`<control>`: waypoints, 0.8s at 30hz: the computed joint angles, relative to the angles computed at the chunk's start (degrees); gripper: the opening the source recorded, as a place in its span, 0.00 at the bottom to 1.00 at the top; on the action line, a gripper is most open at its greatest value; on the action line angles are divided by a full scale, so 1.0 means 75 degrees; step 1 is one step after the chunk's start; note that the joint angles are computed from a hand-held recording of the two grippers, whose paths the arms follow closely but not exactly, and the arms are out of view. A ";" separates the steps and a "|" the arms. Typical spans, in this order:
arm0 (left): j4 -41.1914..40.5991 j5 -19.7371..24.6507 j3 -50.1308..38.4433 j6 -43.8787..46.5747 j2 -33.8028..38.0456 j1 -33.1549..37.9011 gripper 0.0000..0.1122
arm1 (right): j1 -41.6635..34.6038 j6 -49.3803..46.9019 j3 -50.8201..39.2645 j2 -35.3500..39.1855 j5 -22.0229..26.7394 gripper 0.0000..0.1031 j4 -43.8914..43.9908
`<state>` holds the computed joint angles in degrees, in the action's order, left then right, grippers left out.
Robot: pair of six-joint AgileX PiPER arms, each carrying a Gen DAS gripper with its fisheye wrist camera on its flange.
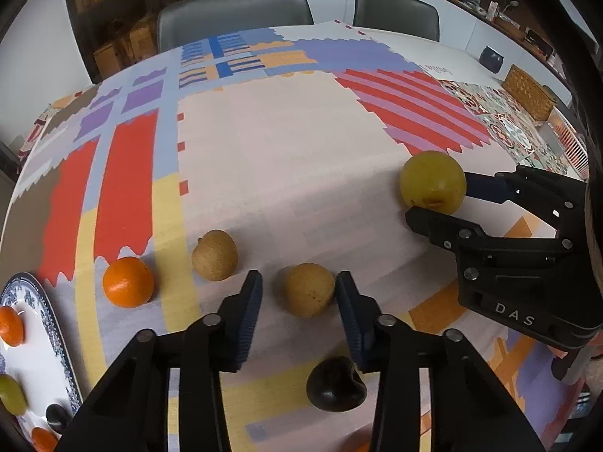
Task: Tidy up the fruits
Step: 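Grasp a brown kiwi with the left tool while the right tool grasps the pomelo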
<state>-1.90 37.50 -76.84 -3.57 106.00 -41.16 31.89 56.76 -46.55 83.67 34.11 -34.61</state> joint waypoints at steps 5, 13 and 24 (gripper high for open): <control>-0.0173 -0.0010 0.0016 0.0193 -0.0038 0.0006 0.25 | -0.0007 0.0425 0.0175 -0.0101 -0.0203 0.49 -0.0212; -0.0141 -0.0211 0.0166 0.0112 -0.0237 0.0006 0.25 | 0.0300 0.1033 0.0415 -0.0519 -0.0185 0.49 -0.0469; 0.0133 -0.0351 0.0532 -0.0255 -0.0821 -0.0047 0.25 | 0.1034 0.2098 0.0552 -0.0884 0.0184 0.48 -0.1256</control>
<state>-0.90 34.87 -72.85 -5.47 99.84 -41.51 39.65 72.49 -42.41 77.04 35.49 -44.03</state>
